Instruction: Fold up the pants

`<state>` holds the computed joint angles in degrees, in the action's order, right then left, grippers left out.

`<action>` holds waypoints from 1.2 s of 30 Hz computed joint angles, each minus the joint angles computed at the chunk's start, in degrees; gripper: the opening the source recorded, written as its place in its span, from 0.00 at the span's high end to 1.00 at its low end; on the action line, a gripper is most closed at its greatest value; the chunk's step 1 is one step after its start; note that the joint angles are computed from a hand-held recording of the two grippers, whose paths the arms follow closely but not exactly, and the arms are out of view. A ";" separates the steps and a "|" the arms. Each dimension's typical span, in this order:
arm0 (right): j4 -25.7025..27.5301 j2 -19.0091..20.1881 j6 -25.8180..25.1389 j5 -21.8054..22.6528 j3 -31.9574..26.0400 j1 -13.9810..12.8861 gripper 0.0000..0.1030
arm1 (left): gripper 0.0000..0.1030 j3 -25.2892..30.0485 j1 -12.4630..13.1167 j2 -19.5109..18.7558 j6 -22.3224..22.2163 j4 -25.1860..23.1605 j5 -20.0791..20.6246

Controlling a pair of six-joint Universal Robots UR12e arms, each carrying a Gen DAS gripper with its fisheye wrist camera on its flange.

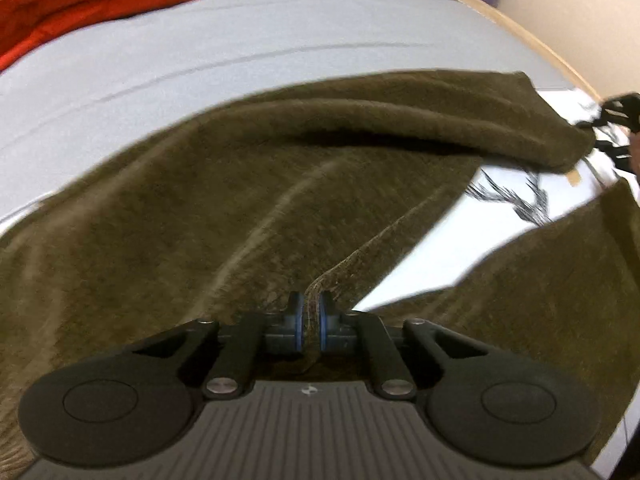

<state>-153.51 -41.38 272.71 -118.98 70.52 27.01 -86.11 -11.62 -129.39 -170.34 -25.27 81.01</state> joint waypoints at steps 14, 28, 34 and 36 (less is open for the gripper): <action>16.94 -1.21 -1.34 0.35 -1.14 -0.55 0.93 | 0.77 0.10 3.77 3.03 9.90 -12.28 -8.92; 5.02 -2.17 -11.27 -15.95 -4.99 4.72 0.65 | 0.82 -0.92 6.17 1.99 -1.02 -7.91 -8.36; -8.79 -1.17 -29.52 -11.07 -8.40 8.02 0.65 | 0.71 -5.52 9.61 4.40 -17.32 7.83 -1.89; -10.39 -1.94 -32.10 -7.14 -7.69 8.97 0.65 | 0.66 -6.55 10.94 4.86 -22.05 10.24 3.90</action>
